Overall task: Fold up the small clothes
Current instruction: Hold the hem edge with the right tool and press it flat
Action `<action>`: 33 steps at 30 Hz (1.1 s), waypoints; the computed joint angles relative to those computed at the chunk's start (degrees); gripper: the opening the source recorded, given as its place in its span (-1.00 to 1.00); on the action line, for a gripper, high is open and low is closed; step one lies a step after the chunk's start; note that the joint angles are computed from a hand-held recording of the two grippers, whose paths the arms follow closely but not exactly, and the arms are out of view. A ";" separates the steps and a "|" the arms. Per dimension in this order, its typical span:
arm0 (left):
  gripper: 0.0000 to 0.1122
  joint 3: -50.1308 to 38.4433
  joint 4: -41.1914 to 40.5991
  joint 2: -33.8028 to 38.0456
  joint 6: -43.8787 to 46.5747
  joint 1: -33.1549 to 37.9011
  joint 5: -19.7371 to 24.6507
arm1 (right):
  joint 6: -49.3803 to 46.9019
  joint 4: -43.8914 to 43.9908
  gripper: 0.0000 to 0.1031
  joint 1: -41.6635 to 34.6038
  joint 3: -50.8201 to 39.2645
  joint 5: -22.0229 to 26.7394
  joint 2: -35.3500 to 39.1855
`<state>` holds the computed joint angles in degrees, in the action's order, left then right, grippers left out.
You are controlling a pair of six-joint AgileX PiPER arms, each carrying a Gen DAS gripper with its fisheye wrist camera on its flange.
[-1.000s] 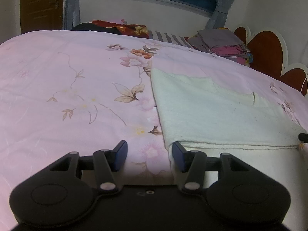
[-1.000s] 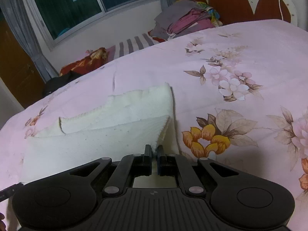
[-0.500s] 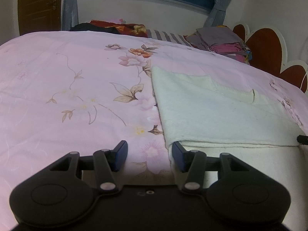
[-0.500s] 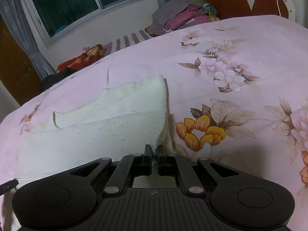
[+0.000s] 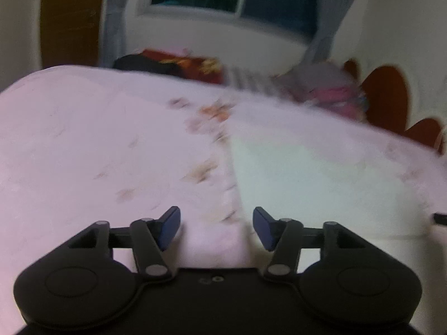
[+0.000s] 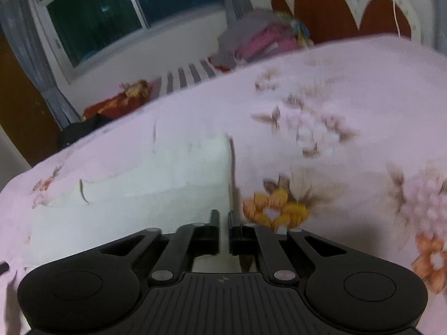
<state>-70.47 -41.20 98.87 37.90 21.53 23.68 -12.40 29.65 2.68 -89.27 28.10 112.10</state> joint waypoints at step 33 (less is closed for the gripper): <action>0.20 -38.05 2.61 27.37 -3.32 -8.81 14.67 | 15.77 -16.55 -0.01 10.69 -34.94 10.11 21.14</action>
<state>-108.52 -38.59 126.24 34.58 12.72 38.35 3.37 13.09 13.37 -124.21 38.21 133.24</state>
